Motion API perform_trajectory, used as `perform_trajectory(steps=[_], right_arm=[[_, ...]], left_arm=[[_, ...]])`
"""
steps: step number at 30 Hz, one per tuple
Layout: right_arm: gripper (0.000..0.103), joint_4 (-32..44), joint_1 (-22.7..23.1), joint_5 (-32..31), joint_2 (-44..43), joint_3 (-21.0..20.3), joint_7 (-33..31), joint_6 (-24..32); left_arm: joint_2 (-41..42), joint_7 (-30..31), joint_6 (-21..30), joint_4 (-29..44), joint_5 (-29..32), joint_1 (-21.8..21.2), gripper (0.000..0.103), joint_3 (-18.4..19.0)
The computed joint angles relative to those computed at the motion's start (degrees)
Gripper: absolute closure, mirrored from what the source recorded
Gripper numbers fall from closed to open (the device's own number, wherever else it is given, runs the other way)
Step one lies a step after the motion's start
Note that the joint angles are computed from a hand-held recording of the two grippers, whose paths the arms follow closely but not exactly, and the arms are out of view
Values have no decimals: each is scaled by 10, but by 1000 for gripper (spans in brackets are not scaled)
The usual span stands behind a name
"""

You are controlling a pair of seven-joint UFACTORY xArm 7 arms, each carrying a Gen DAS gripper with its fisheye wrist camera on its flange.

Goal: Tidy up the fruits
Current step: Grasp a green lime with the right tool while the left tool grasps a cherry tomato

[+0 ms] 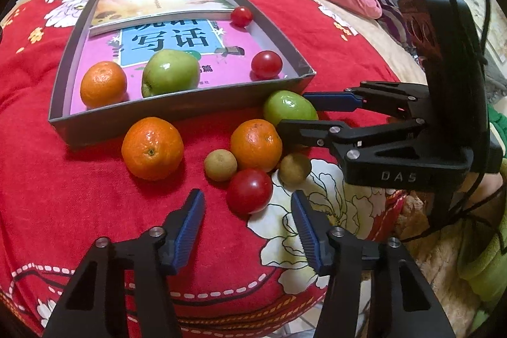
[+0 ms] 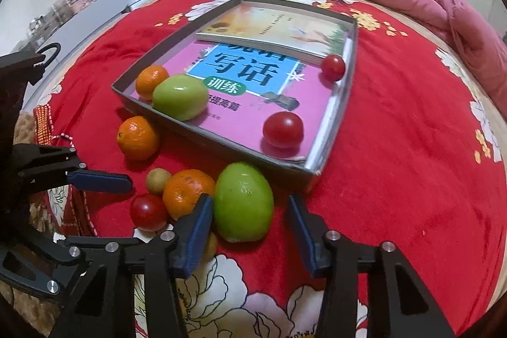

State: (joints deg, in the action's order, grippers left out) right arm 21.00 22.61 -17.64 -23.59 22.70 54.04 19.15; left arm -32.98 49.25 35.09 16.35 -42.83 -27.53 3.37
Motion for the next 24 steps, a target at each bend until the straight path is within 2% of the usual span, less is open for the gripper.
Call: perform_trajectory(steps=[5,11,17,24], right_arm=[[55,-16,33,59,10,-55,-50,-44],[63,-32,77,151,22,-104,-113,-91],[63,-31,58,158,7,-72,-112,-76],[63,-35,34,133,-26,-35,-69,-30]], left_arm=[[11,2,-1,6,-5,0,53,1],[18,9,0,9,-15,-2,57,-3],[32,13,-8,14,-27,-5,60,-10],[44,20,-20,16,-35,-11,66,-19]])
